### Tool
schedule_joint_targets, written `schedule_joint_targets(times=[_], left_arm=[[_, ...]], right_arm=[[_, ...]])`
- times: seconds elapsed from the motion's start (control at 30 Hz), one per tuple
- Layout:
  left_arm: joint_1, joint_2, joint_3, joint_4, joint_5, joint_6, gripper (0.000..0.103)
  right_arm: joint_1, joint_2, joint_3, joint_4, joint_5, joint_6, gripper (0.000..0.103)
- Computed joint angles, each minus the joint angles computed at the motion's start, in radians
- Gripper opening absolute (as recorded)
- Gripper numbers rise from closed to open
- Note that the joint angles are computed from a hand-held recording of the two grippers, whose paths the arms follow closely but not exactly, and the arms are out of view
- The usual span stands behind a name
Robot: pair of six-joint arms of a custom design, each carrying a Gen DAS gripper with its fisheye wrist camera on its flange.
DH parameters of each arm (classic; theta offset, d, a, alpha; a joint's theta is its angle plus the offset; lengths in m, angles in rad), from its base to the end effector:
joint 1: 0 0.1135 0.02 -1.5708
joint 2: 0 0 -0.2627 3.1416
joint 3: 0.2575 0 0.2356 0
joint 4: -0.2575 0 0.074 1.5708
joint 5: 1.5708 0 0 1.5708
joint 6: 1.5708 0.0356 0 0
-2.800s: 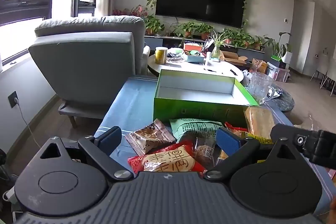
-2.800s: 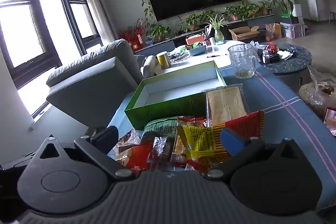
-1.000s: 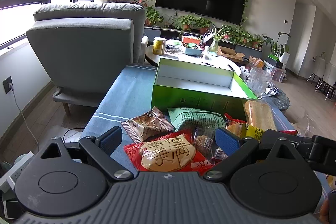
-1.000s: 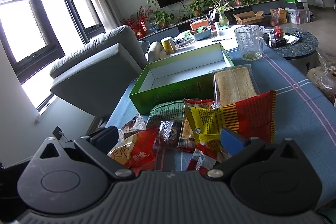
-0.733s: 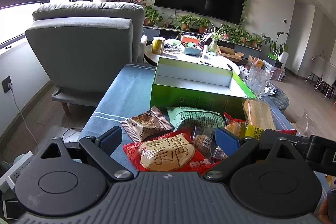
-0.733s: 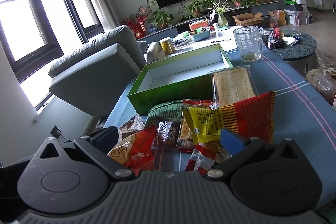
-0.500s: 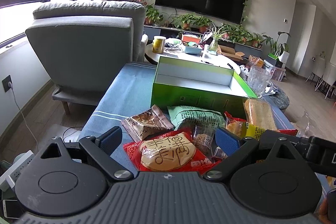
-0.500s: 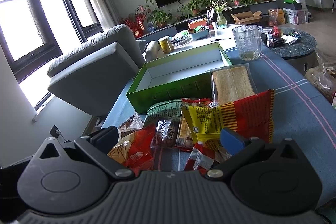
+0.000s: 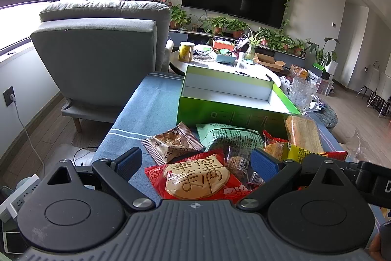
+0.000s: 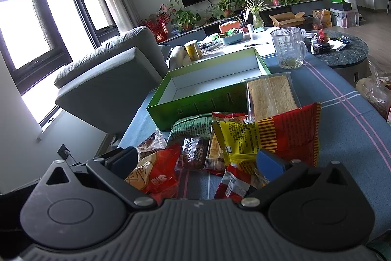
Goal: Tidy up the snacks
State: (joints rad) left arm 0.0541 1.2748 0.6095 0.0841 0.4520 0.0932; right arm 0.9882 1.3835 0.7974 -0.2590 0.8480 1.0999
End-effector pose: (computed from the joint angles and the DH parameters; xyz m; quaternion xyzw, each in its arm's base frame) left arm 0.2487 -0.0021 0.2131 0.1232 0.8554 -0.1626 0.4760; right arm 0.1647 0.2014 0.2226 0.1934 0.8426 0.0863 0.4951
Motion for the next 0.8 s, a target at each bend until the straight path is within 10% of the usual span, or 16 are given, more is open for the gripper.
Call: schedule_joint_targets(times=[0.8], left_arm=[[0.036,0.042,0.016,-0.007,0.004,0.012,0.095]], right_arm=[[-0.036,0.028,-0.001,0.072,-0.073,-0.063,0.071]])
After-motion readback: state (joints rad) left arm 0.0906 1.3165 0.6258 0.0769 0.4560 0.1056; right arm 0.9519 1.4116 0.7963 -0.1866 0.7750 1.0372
